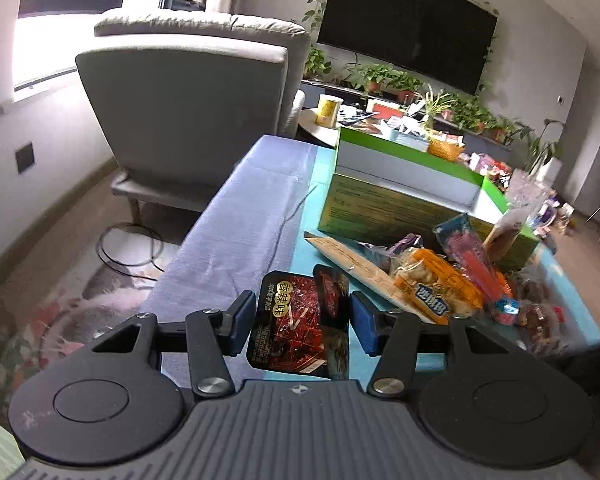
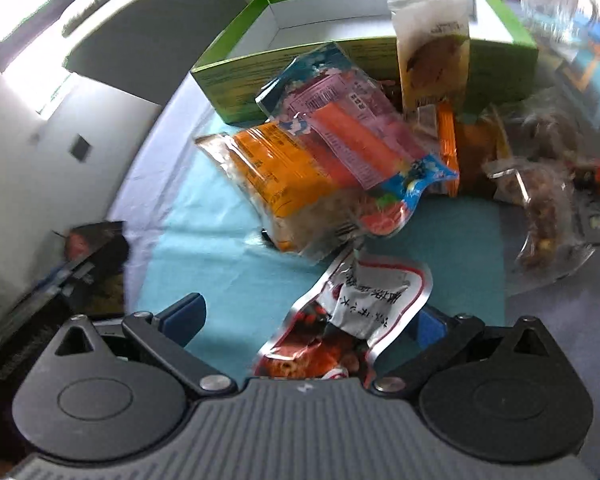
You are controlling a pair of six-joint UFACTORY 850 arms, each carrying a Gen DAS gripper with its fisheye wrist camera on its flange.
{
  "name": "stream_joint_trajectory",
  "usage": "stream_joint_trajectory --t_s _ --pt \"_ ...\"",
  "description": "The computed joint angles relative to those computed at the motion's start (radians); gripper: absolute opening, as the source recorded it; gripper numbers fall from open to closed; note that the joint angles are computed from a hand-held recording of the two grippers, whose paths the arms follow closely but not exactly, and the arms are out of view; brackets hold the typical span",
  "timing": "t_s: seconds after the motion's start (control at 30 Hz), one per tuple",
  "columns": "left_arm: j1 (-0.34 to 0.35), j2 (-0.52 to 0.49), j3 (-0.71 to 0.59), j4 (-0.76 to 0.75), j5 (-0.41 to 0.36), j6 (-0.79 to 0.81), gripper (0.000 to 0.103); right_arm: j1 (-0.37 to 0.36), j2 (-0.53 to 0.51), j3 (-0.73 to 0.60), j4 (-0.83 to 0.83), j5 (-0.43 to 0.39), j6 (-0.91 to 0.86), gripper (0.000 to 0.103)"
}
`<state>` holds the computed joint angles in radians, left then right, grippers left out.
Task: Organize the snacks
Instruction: 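Grasp the red spicy snack pack with the left tool while the right tool grasps a white-red pack, then lower both held packs into the green box and open both tools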
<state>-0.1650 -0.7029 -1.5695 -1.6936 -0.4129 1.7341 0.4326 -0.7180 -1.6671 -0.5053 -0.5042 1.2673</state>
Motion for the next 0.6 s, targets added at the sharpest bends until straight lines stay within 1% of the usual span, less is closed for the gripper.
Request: stream_joint_trajectory --t_s 0.07,0.1,0.13,0.2,0.23,0.27,0.3,0.37,0.4,0.43,0.53,0.6 --pt "0.005 0.0 0.0 0.0 -0.012 -0.009 0.049 0.023 -0.019 -0.022 -0.065 -0.062 -0.051 0.059" --pt "0.004 0.004 0.005 -0.018 -0.007 0.014 0.049 0.035 -0.022 -0.018 -0.125 -0.082 -0.04 0.059" --pt "0.003 0.007 0.011 -0.04 -0.002 0.04 0.049 0.048 -0.015 0.004 -0.21 -0.089 0.012 0.059" --pt "0.004 0.01 0.015 -0.047 -0.004 0.047 0.049 0.054 0.034 0.088 -0.346 -0.053 0.154 0.059" --pt "0.005 0.01 0.014 -0.043 -0.008 0.039 0.049 0.052 0.058 0.123 -0.382 -0.038 0.193 0.056" --pt "0.005 0.01 0.014 -0.043 -0.012 0.038 0.049 0.045 0.08 0.153 -0.377 -0.014 0.198 0.042" --pt "0.005 0.012 0.017 -0.049 -0.015 0.046 0.049 0.038 0.108 0.193 -0.404 0.013 0.246 0.039" --pt "0.001 0.019 0.024 -0.069 -0.02 0.074 0.049 0.028 0.171 0.276 -0.476 0.069 0.359 0.028" --pt "0.0 0.022 0.026 -0.074 -0.023 0.083 0.049 0.025 0.2 0.311 -0.514 0.083 0.406 0.027" --pt "-0.001 0.025 0.028 -0.081 -0.027 0.093 0.049 0.024 0.225 0.341 -0.565 0.093 0.464 0.022" --pt "-0.01 0.033 0.033 -0.101 -0.035 0.127 0.049 0.031 0.277 0.398 -0.75 0.093 0.668 0.021" --pt "-0.018 0.039 0.033 -0.105 -0.04 0.14 0.049 0.036 0.276 0.395 -0.822 0.086 0.735 0.021"
